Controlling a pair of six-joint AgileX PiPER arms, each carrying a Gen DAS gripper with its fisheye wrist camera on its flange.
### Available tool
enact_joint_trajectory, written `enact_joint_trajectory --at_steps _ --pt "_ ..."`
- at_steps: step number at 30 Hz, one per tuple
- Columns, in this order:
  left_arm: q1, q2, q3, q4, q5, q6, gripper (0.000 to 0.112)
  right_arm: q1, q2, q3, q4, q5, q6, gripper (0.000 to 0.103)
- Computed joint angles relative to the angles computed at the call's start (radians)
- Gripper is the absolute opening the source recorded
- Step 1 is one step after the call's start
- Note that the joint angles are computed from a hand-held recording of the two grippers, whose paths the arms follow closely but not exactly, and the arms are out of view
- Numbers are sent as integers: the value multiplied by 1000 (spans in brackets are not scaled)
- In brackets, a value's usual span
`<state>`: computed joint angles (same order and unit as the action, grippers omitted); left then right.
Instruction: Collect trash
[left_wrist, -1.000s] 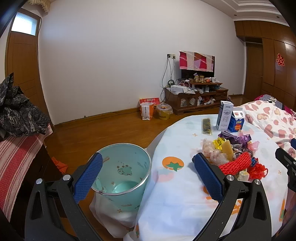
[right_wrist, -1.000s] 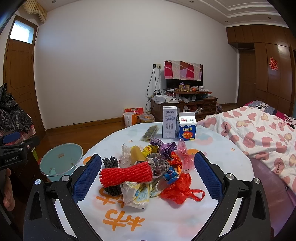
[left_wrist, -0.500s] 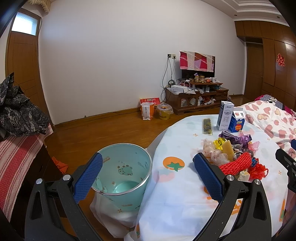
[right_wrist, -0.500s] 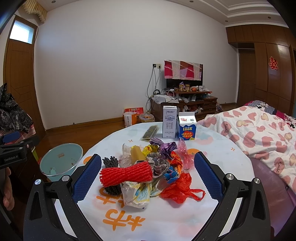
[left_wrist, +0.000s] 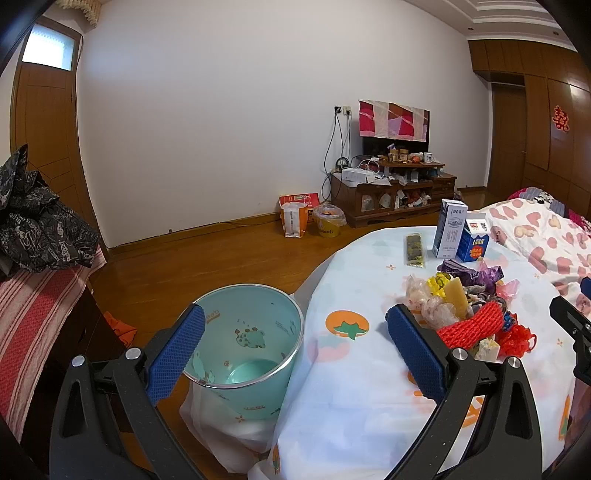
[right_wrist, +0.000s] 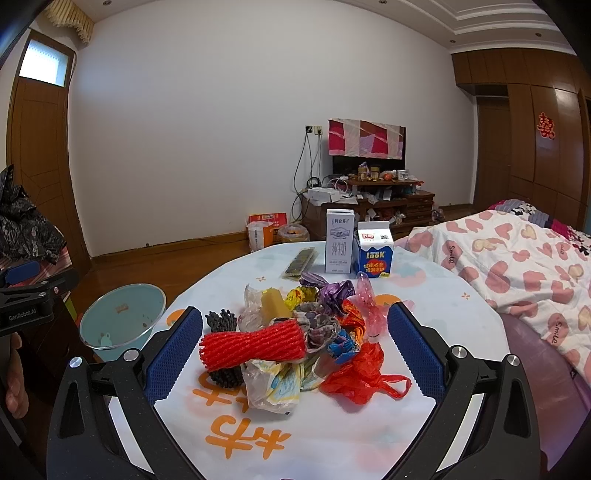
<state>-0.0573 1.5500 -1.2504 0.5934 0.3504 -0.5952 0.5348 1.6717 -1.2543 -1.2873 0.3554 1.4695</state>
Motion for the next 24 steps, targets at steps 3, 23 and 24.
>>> enact_joint_trajectory --at_steps 3,23,24 --pt "-13 3 -5 20 7 -25 97 3 1 6 -19 0 22 99" --pt "-12 41 14 152 -14 -150 97 -2 15 36 -180 87 189 98" --pt "-14 63 1 148 -10 -148 97 -19 26 45 -205 104 225 98"
